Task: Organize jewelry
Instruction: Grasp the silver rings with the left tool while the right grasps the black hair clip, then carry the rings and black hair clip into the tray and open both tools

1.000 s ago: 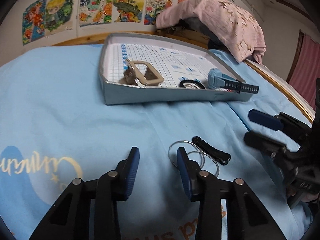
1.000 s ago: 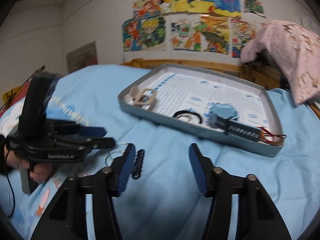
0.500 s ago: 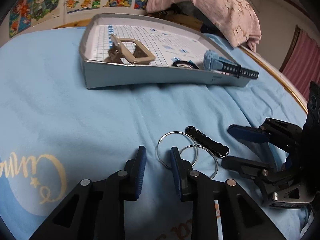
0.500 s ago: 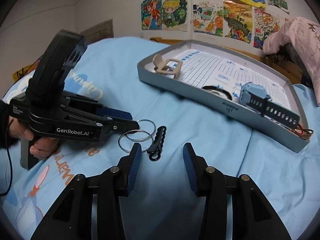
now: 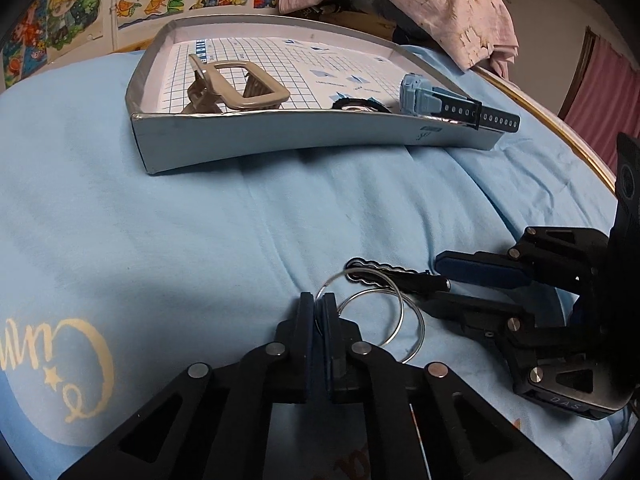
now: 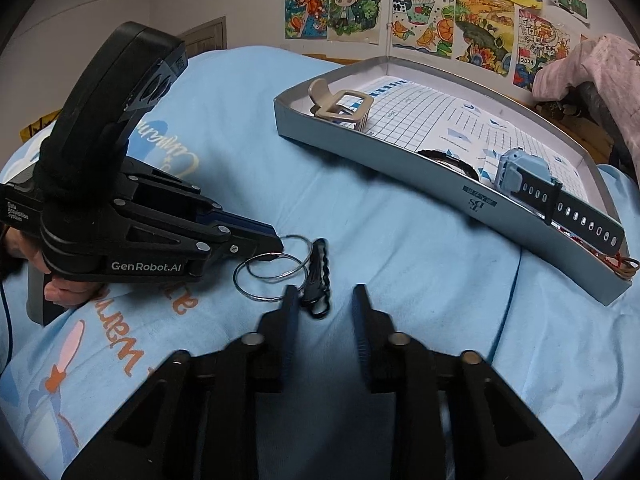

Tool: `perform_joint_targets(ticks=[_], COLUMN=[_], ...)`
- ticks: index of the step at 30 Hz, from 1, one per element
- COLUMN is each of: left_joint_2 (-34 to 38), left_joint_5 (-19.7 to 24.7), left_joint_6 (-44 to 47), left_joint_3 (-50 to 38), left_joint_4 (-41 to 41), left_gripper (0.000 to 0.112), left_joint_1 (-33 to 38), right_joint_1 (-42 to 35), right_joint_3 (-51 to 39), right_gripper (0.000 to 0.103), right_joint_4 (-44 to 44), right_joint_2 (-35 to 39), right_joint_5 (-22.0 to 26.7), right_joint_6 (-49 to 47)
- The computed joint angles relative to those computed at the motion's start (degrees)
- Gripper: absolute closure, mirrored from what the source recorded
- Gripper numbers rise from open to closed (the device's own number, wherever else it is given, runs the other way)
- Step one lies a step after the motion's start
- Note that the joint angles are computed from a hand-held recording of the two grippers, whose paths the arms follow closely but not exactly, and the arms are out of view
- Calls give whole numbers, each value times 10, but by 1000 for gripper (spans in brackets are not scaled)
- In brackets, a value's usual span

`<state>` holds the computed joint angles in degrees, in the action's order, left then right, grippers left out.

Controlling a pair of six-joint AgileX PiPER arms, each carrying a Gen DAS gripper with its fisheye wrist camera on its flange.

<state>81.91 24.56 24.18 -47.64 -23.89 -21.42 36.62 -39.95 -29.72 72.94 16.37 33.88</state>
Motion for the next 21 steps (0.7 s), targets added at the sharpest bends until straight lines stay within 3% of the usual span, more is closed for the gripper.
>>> perform_joint_targets(ticks=[11, 21], left_joint_2=[-12, -50], left_joint_5=[-17, -16], left_joint_6=[-108, -284], left_joint_3=[3, 6], left_joint_4=[108, 278], left_gripper=[110, 110], left_joint_1=[-32, -75], right_joint_1=[-8, -7], right_joint_3=[-3, 17], right_gripper=[89, 89], right_joint_4=[38, -49], right_joint_2=[1, -24], right_joint_5=[-6, -24], right_joint_6=[-44, 52])
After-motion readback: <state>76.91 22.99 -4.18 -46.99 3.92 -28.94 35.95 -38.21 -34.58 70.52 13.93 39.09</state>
